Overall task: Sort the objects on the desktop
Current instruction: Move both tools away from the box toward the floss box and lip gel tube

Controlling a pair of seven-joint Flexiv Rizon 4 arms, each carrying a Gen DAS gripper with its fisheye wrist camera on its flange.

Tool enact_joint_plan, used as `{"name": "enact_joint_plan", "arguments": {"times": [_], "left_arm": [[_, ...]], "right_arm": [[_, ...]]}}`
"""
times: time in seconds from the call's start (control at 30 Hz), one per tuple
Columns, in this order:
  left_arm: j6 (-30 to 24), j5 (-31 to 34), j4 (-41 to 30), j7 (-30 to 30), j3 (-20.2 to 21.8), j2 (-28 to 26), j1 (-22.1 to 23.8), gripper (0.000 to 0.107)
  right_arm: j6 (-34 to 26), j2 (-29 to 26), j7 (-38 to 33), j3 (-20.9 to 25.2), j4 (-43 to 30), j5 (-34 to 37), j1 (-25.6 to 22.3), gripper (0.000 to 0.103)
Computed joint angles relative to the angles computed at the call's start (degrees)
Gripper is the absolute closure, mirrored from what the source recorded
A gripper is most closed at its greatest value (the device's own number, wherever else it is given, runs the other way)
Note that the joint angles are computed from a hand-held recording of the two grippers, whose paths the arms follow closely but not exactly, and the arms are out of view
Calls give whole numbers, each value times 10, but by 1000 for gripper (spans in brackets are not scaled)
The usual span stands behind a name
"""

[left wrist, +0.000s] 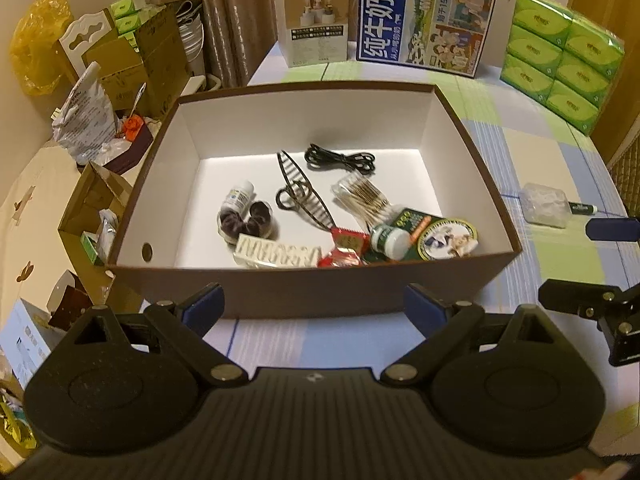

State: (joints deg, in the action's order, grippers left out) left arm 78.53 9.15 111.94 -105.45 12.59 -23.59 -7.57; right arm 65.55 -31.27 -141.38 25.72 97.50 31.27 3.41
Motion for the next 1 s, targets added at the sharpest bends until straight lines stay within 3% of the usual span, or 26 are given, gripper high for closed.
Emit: {"name": "enact_joint_plan", "arguments": {"times": [0.4,1.0], "left_arm": [[-38,49,-7,-82,12,5,-50,12],[-88,93,-49,-167,-26,-20,-92,12]], "right_arm": [[-42,17,-29,-20,20,7,-28,2],[-73,18,-56,-65,20,14,-65,2]]}}
